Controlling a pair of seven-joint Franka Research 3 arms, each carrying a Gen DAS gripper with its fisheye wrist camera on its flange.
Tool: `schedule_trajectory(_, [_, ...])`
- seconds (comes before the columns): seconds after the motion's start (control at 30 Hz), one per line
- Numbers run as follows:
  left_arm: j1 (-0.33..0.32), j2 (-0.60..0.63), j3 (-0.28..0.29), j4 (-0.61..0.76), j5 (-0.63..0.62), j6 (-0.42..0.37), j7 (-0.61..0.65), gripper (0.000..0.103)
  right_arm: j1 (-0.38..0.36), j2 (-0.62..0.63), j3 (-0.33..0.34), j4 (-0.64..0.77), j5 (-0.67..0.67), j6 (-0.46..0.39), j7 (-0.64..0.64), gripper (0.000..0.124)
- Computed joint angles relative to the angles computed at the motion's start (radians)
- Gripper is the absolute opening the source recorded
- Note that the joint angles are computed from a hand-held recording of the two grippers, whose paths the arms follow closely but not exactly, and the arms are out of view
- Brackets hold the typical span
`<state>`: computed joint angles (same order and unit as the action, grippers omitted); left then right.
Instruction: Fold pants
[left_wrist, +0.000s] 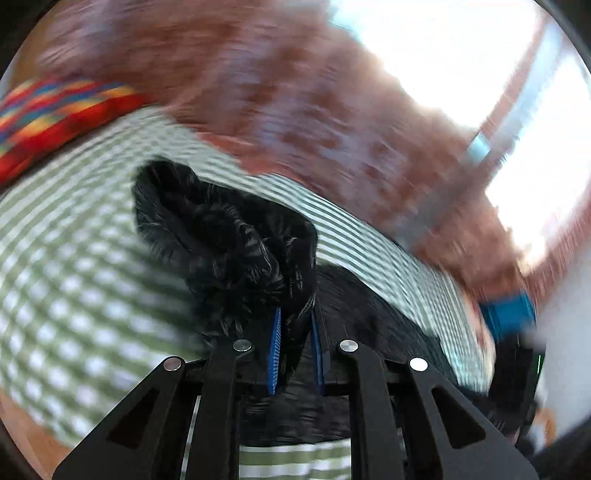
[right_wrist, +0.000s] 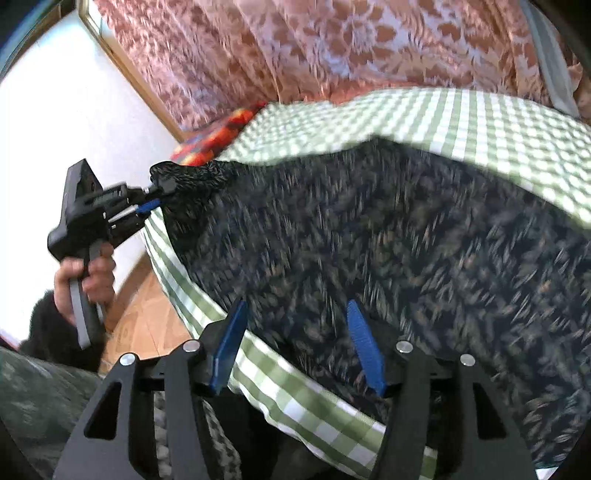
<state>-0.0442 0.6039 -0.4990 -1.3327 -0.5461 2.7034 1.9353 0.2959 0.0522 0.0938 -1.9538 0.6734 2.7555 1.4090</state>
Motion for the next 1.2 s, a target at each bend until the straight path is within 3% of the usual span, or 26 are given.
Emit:
schedule_trajectory(0.13, [-0.052,0.030,-0.005,0.043,0.079,-0.071,0.084,0.013,-0.024,0.008,0.004,0.050,0.256,-0.027,-0.160,0.078])
schedule_trajectory(0.23, [-0.073,0.041,-0.003,0.054,0.099,-0.104,0.123,0.013,-0.053,0.060,0.005,0.134,0.440,-0.117,-0.247,0.081])
schedule_trajectory(0.37, [-0.095,0.051,0.008,0.065,0.117,-0.140,0.158,0.013,-0.081,0.144,0.015,0.237,0.530,-0.194,-0.261,0.082])
schedule_trajectory(0.67, [-0.121,0.026,0.035,0.023,0.150,-0.123,0.177,0.013,-0.133,0.341,0.062,0.447,0.505,-0.297,-0.132,0.080])
schedule_trajectory(0.73, [-0.131,0.019,0.050,0.014,0.172,-0.111,0.162,0.013,-0.121,0.375,0.056,0.484,0.436,-0.277,-0.063,0.056])
schedule_trajectory(0.8, [-0.115,0.019,0.039,0.024,0.167,-0.142,0.165,0.015,-0.123,0.402,0.060,0.516,0.385,-0.270,-0.018,0.046])
schedule_trajectory(0.83, [-0.096,0.015,0.023,0.022,0.148,-0.160,0.184,0.015,-0.118,0.415,0.058,0.535,0.346,-0.266,0.002,0.034])
schedule_trajectory(0.9, [-0.014,-0.003,-0.042,0.011,0.034,-0.229,0.267,0.016,-0.123,0.411,0.068,0.530,0.312,-0.248,0.003,0.026])
schedule_trajectory(1.0, [0.080,-0.038,-0.077,-0.022,-0.161,-0.257,0.308,0.030,-0.117,0.412,0.067,0.545,0.245,-0.211,0.003,0.017])
schedule_trajectory(1.07, [0.098,-0.047,-0.042,-0.033,-0.245,-0.219,0.235,0.034,-0.112,0.413,0.066,0.568,0.195,-0.204,-0.004,0.016])
schedule_trajectory(1.13, [0.071,-0.039,0.022,-0.020,-0.255,-0.181,0.123,0.034,-0.104,0.420,0.066,0.603,0.143,-0.203,-0.013,0.016])
schedule_trajectory(1.2, [0.067,-0.024,0.038,-0.009,-0.273,-0.157,0.080,0.034,-0.091,0.415,0.063,0.636,0.077,-0.203,-0.043,0.015])
